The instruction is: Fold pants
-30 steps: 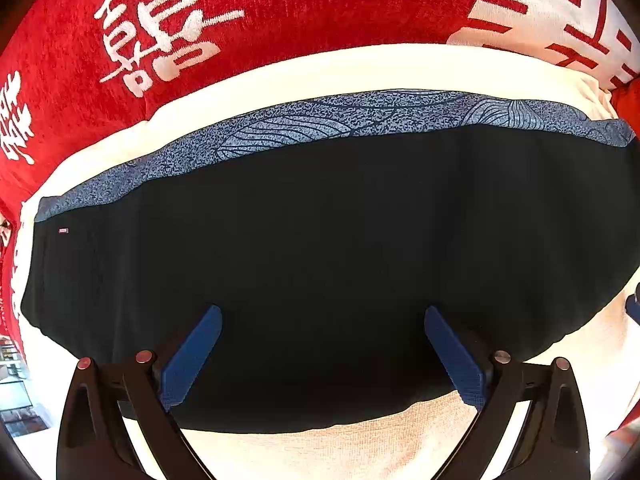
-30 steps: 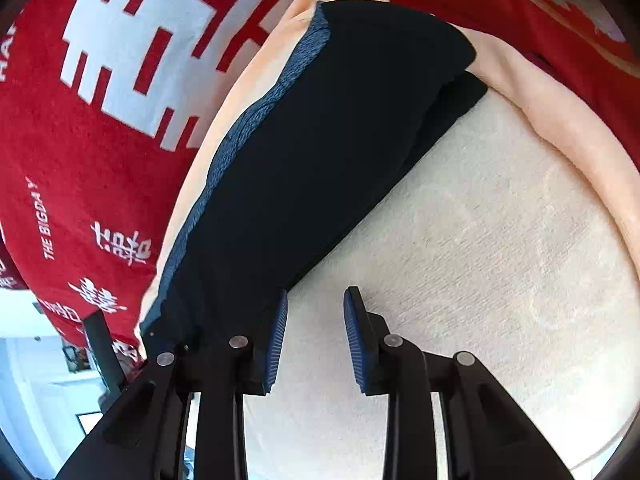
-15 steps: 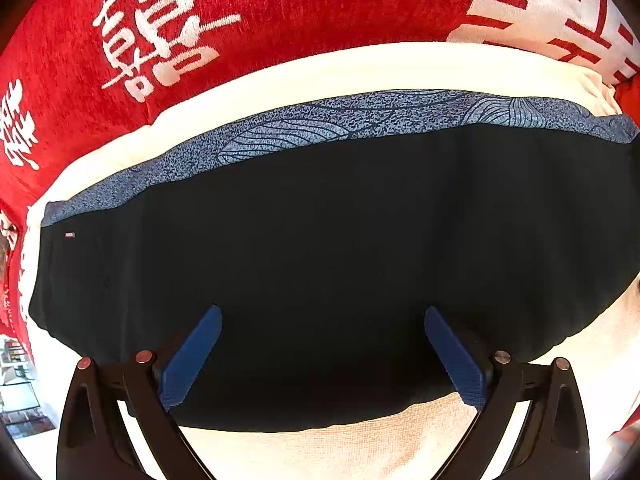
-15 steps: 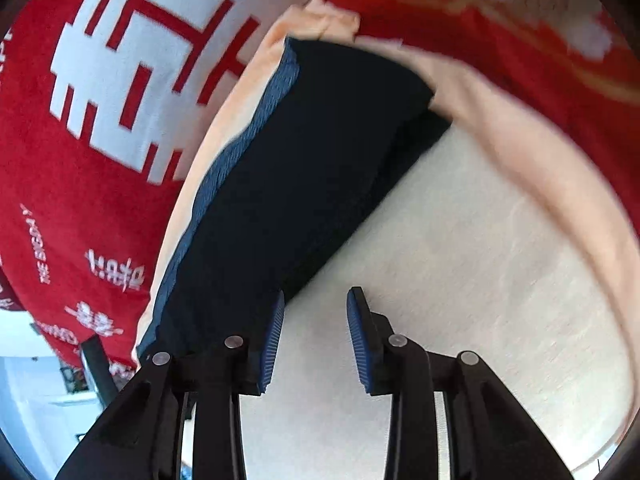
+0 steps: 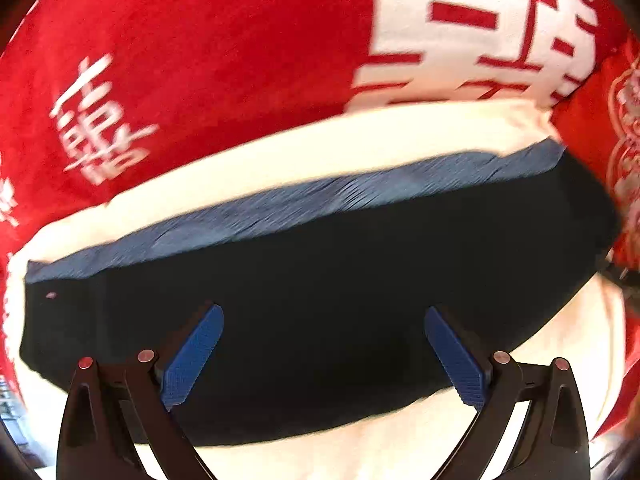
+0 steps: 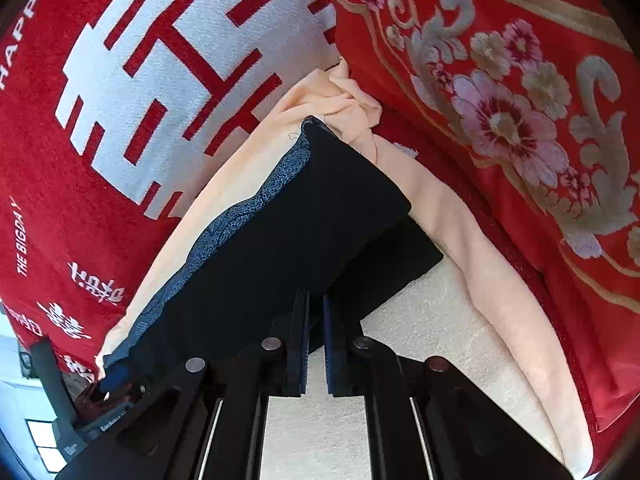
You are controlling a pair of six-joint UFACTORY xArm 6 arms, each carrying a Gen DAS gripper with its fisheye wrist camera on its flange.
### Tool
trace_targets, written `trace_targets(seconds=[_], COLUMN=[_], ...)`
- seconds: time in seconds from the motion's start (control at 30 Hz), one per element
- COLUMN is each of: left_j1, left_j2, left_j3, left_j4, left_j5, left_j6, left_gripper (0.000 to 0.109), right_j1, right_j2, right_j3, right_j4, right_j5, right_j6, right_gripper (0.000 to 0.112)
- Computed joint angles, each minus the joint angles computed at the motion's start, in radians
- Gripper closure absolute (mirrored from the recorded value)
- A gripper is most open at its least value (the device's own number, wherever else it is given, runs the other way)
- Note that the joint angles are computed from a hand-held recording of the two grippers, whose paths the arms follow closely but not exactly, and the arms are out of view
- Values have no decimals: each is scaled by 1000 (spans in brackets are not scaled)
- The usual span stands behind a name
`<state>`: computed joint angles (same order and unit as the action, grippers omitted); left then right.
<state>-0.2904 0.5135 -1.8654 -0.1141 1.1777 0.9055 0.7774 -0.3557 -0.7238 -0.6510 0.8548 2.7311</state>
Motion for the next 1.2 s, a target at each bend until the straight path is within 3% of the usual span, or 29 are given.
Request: trace_targets(seconds=[0.13,0.23,0.3,0.37,0.43,0.6,0.7,0.77,0.83,0.97,1.07,1.13,1.2], left_j1=[-50,-81,-77,-74,-70,-72,-70,-66,-60,-50,-46,-43,-38], left_j2=[-18,-36,-54,-70,-76,-97,-114,-115,-110,-108,-101,-98,-93], left_j3=[64,149,185,206,215,245,270,272,264,262,252,245,238], left_j4=[-10,59,34,21,19,29,19,14,7,6,15,13,7], left_j5=[-6,-43,-76,-88,-92,-109,-118,-117,-113,-110,-101,-93,-89], left_j6=[-28,-57,-61,-38,-26,-22,-15,-9,0,1,-5,1,9], left_gripper=[7,7,7,6,6,6,6,6,6,6,6,6,6], right_j1=[27,63,88,94,92,-50,-139,-139,-101,-78,-40,-7,24], right_j2=[-5,-25,-42,-35,-23,-31,-9,-5,-15,20,-29,-62,-75], right_j3=[48,54,30,-43,-109,-77,-24,14,23,-57,-37,-8,25], right_j4=[-2,22,54,126,100,57,164,211,166,252,241,184,106], right_j5=[-41,19,126,279,388,233,130,98,121,241,241,193,97], right_j6=[128,173,140,16,-86,-286,-398,-395,-328,-449,-357,-244,-102], right_gripper=[105,105,105,104,104,104,104,107,110,109,100,89,71])
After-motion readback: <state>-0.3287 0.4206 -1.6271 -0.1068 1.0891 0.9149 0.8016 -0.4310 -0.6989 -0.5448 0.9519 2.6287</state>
